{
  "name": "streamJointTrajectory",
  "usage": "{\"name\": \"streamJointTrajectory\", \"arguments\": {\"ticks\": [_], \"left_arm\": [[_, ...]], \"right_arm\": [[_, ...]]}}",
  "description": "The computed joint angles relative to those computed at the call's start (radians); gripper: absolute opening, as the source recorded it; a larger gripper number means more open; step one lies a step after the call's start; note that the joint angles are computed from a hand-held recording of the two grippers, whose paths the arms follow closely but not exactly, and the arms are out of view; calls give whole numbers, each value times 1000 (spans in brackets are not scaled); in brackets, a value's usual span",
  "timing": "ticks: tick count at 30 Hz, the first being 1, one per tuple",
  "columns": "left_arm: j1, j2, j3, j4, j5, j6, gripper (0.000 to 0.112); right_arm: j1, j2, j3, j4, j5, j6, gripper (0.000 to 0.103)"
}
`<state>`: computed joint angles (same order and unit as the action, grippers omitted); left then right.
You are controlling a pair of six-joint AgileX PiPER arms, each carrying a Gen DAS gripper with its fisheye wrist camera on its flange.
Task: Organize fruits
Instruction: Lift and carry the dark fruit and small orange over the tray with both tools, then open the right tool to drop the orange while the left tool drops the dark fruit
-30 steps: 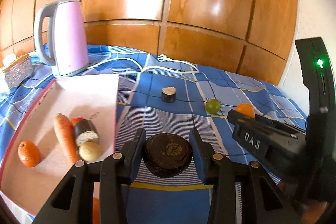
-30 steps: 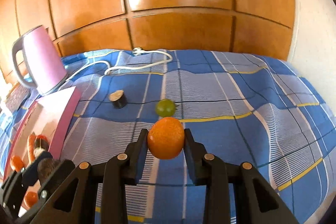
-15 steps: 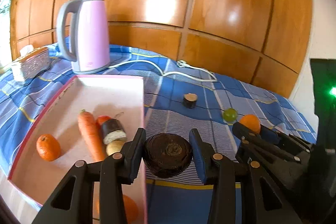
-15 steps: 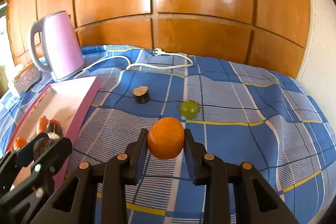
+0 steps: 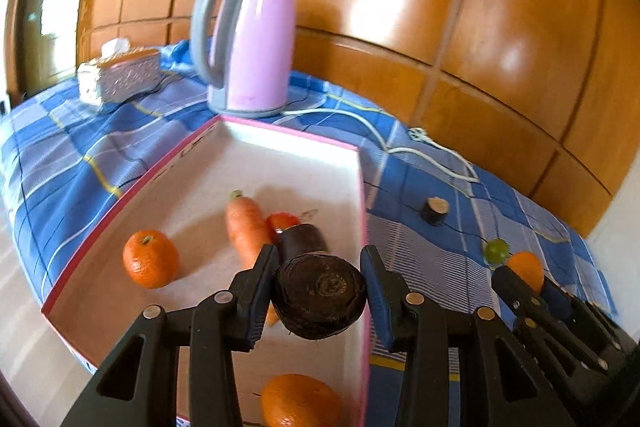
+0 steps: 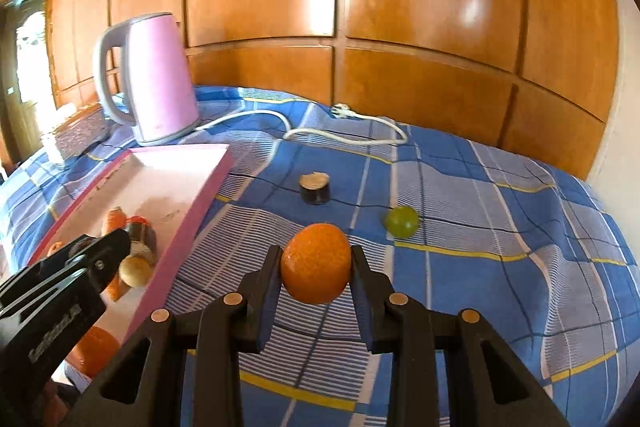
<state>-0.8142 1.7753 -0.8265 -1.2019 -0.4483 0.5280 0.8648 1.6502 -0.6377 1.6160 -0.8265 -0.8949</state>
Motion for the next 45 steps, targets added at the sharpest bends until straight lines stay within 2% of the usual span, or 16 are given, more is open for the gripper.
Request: {"name": "streamJointTrajectory", "arguments": {"ticks": [9,22,30,35,45], "left_arm": [[15,28,-23,-74,10,57,43],[30,23,-28,-138,15,120,43],[115,-31,-14,-196,22,169,43],[211,-43,16,-120,107,43,43],[245,-52,60,152,113,-257,43]], "right_arm": [[16,30,-24,-102,48,2,33],[-36,0,1,-246,143,149,33],[-65,1,-31,-322,224,210,33],[-56,42,-95,-342,274,202,33],[-86,113,-210,-347,417,166,33]]}}
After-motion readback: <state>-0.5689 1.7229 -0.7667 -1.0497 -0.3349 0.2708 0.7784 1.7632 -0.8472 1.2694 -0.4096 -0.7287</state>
